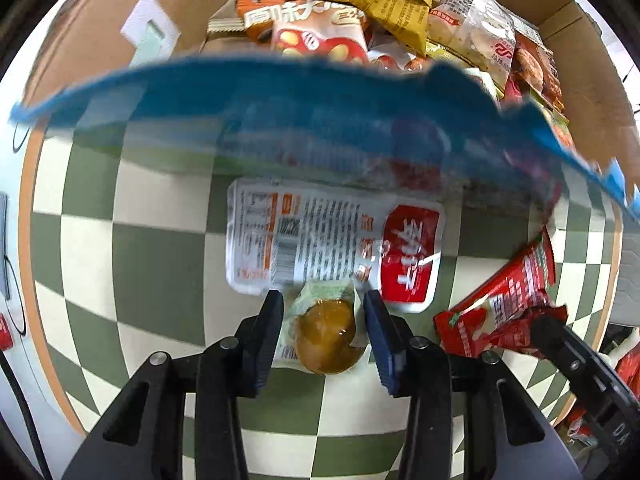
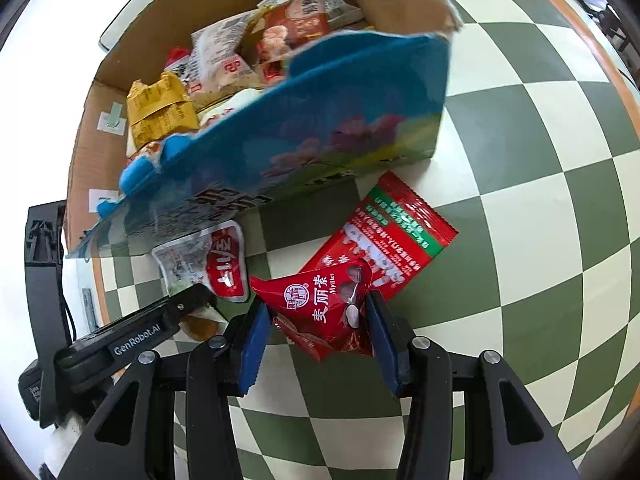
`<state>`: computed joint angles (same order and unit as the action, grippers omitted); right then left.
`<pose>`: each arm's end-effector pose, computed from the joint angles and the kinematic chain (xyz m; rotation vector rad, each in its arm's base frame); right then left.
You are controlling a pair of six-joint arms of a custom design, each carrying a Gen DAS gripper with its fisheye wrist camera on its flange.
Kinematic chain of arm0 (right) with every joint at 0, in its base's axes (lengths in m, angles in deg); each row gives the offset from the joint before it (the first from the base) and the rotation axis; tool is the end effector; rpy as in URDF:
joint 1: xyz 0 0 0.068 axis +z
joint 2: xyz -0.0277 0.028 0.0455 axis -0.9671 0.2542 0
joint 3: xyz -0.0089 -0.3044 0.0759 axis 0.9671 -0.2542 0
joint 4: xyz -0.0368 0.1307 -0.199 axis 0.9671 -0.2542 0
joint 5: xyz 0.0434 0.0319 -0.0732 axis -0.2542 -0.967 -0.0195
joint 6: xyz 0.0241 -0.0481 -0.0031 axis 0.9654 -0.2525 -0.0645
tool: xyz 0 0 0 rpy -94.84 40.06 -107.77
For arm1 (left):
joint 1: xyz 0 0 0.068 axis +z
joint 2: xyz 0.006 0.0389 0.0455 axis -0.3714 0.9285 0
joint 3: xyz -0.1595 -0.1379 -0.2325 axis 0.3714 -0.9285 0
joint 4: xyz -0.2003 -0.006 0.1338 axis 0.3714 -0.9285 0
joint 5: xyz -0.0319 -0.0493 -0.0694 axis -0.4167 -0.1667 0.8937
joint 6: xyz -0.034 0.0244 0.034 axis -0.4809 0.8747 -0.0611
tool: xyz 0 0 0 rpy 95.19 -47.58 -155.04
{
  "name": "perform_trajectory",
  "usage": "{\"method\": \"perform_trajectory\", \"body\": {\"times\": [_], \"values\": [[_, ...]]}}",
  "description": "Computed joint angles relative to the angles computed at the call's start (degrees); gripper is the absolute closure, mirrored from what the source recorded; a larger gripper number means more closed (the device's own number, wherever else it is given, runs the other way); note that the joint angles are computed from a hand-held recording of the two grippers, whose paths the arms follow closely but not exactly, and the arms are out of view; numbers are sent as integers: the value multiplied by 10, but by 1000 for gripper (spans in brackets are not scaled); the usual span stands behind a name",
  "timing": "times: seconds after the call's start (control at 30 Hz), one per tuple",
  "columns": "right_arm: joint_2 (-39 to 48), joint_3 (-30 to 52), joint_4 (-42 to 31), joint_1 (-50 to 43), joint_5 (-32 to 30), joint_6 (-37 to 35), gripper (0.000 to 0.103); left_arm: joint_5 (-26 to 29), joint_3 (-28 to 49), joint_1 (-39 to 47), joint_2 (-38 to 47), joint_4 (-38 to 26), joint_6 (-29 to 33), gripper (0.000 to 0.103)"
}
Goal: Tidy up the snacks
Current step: 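Grasp the small clear packet with the left tool while the right tool grasps the red sausage pouch, then carry both packets into the box and open both tools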
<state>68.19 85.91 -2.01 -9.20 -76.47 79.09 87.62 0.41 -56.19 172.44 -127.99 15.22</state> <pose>0.0801 0.1657 0.1588 1.3278 2.6334 0.4453 0.3163 -0.2206 0.1545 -0.8830 -2.9249 0.1114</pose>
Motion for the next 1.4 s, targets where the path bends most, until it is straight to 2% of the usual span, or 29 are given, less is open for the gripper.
{"method": "perform_trajectory", "body": {"times": [0.2,0.3,0.33,0.37,0.47,0.6,0.7,0.87,0.93,1.0,1.13,1.4], "values": [[-19,24,-25,-4,10,-25,53,3,-63,14,-70,7,8,65],[-27,46,-50,7,19,-30,53,16,-83,16,-112,-9,10,75],[-38,52,-63,16,24,-25,53,23,-78,17,-125,-25,14,81],[-47,58,-73,24,29,-21,53,27,-70,19,-129,-34,16,82],[-69,83,-111,42,46,-15,53,50,-60,41,-156,-60,35,82],[-103,118,-171,55,66,-14,53,76,-19,88,-131,-80,64,81],[-117,133,-204,55,74,-19,54,103,5,118,-79,-120,82,76],[-129,116,-197,68,75,8,54,109,-34,106,-55,-112,92,72],[-126,105,-184,76,72,20,54,101,-47,87,-51,-101,96,53],[-122,92,-167,82,68,32,54,84,-61,68,-54,-84,99,47],[-121,78,-154,94,66,54,54,26,-95,27,-48,-44,100,46],[-127,74,-162,100,69,69,54,4,-107,-9,-35,-31,94,43]]}}
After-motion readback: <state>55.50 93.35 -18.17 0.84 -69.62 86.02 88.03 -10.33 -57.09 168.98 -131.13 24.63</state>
